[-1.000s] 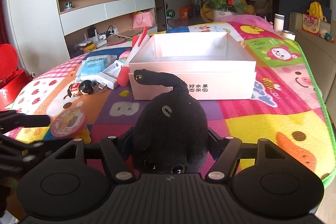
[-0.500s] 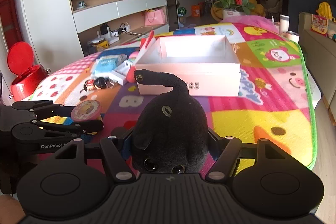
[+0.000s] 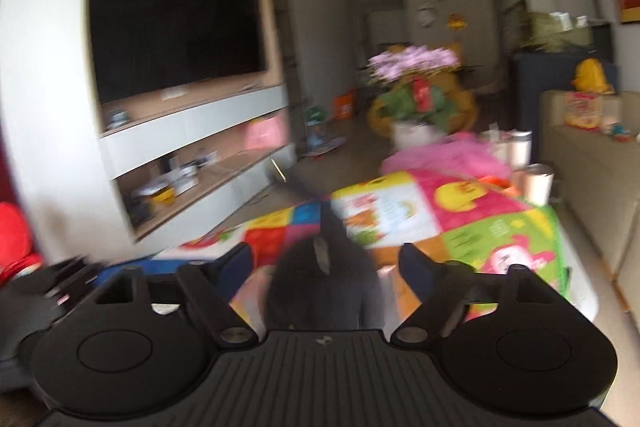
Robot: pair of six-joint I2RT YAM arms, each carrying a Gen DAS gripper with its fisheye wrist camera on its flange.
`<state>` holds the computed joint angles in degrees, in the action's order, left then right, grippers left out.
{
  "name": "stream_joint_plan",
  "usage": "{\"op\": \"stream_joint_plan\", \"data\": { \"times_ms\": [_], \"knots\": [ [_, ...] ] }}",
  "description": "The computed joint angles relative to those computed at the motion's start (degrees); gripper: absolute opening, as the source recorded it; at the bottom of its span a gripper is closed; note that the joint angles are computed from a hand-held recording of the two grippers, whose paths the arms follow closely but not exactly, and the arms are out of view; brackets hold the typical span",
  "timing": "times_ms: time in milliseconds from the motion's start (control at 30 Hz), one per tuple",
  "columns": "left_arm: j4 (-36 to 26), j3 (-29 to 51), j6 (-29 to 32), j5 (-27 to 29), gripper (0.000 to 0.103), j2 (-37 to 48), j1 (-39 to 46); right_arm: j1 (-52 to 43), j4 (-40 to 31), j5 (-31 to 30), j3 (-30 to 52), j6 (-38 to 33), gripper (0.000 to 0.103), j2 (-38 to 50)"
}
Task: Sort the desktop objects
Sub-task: 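Carry the plush cat and jelly cup into the pink box and release both, then grasp the yellow corn toy with the right gripper and lift it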
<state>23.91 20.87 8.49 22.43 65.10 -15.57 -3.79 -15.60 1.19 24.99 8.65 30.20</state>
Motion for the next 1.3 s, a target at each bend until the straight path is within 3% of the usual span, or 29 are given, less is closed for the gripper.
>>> {"op": "stream_joint_plan", "data": {
  "times_ms": [100, 233, 400, 467, 633, 767, 833, 967, 1133, 1167, 1200, 1233, 1300],
  "knots": [
    [-1.4, -3.8, 2.3, 1.5, 0.097, -0.5, 4.9, -2.3, 2.0, -1.9, -2.0, -0.9, 0.085, 0.2],
    [-0.2, -7.3, 4.0, 1.7, 0.097, 5.3, 10.5, -2.8, 3.1, -1.5, -2.6, -2.1, 0.085, 5.0],
    [4.4, -8.5, 3.5, 10.7, 0.097, 13.1, 20.6, -0.5, 5.2, -0.8, -0.2, -1.3, 0.07, 15.5],
    [6.9, -8.5, 3.2, 13.7, 0.097, 15.8, 23.0, 1.6, 6.0, 0.7, 1.6, 0.1, 0.062, 19.8],
    [18.5, -9.0, -0.3, 19.1, 0.1, 24.4, 26.2, 8.2, 7.3, 3.8, 11.3, 2.2, 0.06, 33.8],
    [28.9, -10.8, -5.7, 14.6, 0.101, 28.1, 26.7, 14.2, 0.7, 1.9, 30.6, 0.9, 0.061, 52.9],
    [31.0, -10.5, -8.0, 12.9, 0.101, 29.9, 27.4, 16.3, -3.8, 1.1, 43.4, 1.2, 0.061, 64.8],
    [25.3, -6.7, -12.9, 9.8, 0.101, 32.0, 28.8, 20.0, -12.4, 7.6, 69.6, 1.0, 0.061, 88.4],
    [19.5, -3.8, -13.9, 11.6, 0.101, 32.3, 30.9, 20.5, -29.4, 12.5, 105.4, 5.5, 0.061, 115.4],
    [19.2, -3.8, -13.6, 12.5, 0.101, 32.4, 31.7, 20.2, -33.1, 12.7, 112.2, 6.7, 0.057, 119.8],
    [19.1, -3.7, -13.5, 12.9, 0.101, 32.5, 31.9, 19.9, -34.9, 12.2, 116.2, 7.5, 0.05, 122.5],
    [18.9, -3.8, -13.3, 13.3, 0.101, 32.4, 32.2, 19.5, -35.6, 11.3, 117.3, 8.0, 0.029, 123.5],
    [19.4, -4.2, -12.9, 13.7, 0.101, 32.1, 32.3, 19.0, -33.2, 9.9, 110.8, 8.6, 0.03, 119.6]
  ]
}}
